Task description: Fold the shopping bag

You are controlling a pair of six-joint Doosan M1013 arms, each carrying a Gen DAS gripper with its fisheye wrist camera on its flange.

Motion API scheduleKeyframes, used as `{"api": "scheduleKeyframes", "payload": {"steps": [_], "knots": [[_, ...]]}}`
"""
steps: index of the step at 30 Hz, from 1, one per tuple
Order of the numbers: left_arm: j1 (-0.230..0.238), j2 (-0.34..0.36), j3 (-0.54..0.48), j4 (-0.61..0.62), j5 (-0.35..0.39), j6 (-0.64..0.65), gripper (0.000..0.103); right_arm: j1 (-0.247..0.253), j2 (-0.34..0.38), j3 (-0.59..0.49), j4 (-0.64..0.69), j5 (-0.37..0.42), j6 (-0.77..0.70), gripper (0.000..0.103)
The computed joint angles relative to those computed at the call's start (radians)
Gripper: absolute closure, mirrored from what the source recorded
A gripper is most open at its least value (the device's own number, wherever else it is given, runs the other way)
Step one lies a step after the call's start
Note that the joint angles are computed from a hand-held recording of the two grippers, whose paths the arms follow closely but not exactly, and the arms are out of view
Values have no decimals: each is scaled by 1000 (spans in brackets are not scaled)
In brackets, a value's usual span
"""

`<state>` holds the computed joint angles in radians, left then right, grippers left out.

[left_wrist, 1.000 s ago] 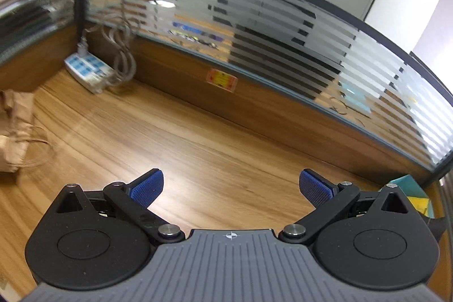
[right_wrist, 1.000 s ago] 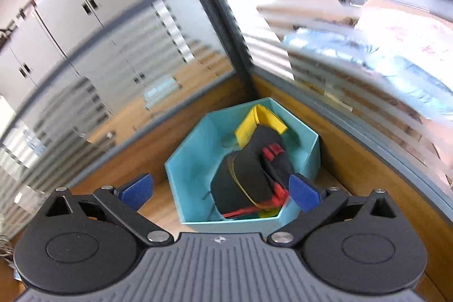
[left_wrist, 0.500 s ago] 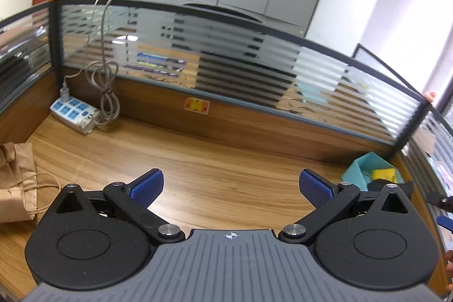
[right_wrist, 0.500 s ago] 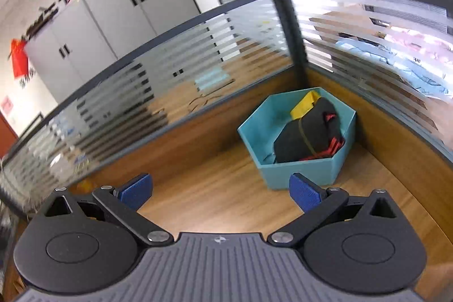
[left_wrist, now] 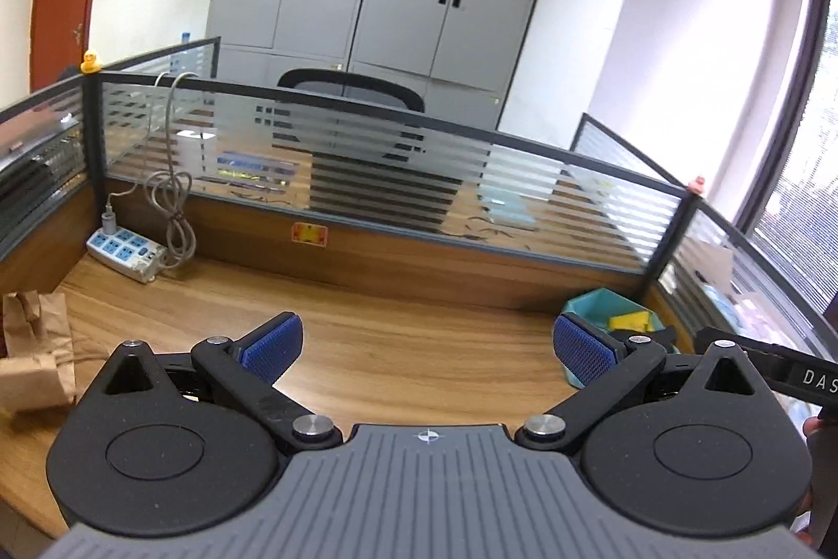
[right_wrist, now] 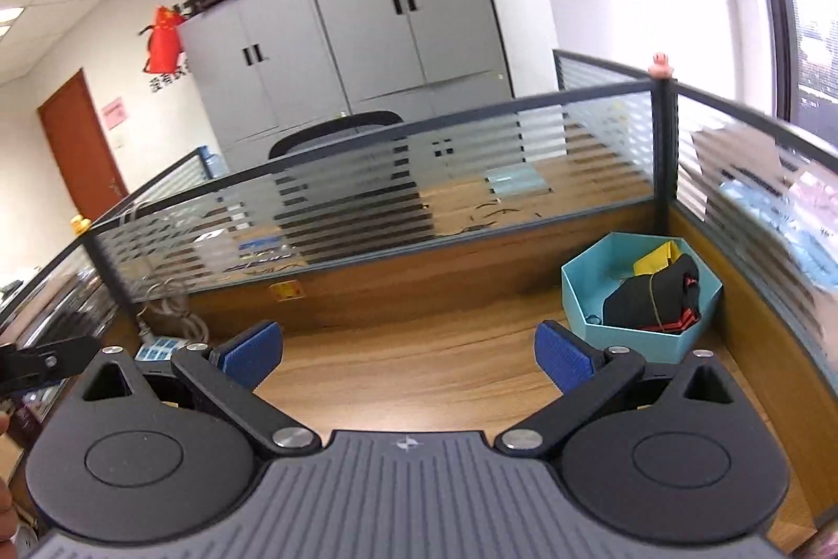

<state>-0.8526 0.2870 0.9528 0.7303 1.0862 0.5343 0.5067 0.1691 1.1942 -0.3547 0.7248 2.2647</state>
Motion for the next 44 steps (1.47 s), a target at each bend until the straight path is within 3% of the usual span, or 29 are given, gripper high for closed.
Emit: {"api": "scheduleKeyframes", "payload": {"steps": [10, 16, 24, 31, 44], "knots": [[-142, -42, 45, 106, 99, -22, 0, 100, -171, 131, -217, 84, 140, 0], [-174, -90, 111, 141, 113, -34, 0, 161, -223, 167, -266, 142, 199, 0], [-178, -176, 210, 162, 94, -30, 0, 279, -223, 154, -393, 247, 288, 0], [-148, -265, 308, 166, 99, 26, 0, 404, -151, 100, -536, 314, 428, 0], [-7, -409, 464, 53, -73, 153, 0, 530, 10, -42, -598, 397, 534, 0]]}}
